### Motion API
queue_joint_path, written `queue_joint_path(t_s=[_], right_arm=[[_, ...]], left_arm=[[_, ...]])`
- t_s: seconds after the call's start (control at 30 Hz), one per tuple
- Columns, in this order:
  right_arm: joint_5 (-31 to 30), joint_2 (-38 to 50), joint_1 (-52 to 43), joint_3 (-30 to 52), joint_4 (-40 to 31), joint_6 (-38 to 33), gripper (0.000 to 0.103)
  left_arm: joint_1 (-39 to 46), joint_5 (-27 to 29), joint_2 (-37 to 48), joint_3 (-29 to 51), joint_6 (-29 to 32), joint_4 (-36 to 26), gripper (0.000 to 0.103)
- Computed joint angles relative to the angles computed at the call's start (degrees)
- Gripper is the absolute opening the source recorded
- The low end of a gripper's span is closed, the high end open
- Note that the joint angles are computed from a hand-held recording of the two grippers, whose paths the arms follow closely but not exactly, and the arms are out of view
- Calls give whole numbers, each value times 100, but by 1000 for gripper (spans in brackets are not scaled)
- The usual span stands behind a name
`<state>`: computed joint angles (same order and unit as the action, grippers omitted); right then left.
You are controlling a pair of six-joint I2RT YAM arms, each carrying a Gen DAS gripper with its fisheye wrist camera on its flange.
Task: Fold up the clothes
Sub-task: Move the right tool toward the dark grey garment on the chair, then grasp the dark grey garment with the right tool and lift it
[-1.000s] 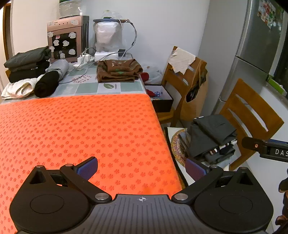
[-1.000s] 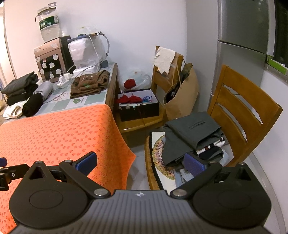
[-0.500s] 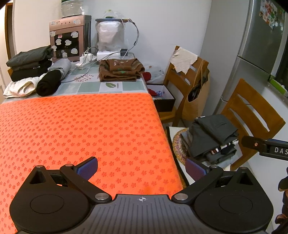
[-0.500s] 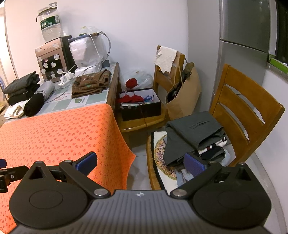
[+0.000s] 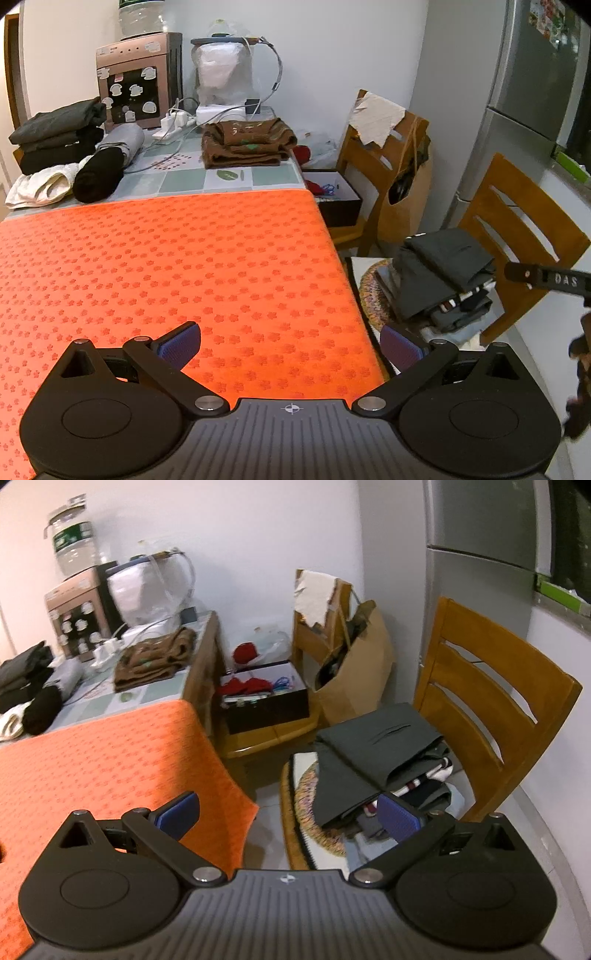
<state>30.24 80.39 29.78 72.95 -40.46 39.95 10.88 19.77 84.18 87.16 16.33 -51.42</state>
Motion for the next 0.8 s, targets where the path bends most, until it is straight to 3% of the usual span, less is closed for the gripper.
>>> queue_joint_path(t_s=[0.13,0.3,0.47,0.63,0.8], right_arm=[[-678,90,-982,-606,946,-491,98],[-1591,905,-2098,-1021,2145,-984,88],[-1785,2030,-2537,-808,2814,-1359,84],[-2055,3111,-2952,-359,3314,-1547,72],[-2079,4068,-3149,346,3320,-1702,70]], left_arm=[[-38,-86,98,139,8,-45,103],[-151,-214,239,348,-102,-120,103],[-321,-490,407,532,-437,-104,103],[-441,-753,492,542,-729,-83,102],[-523,-917,442,388,-724,-72,102]])
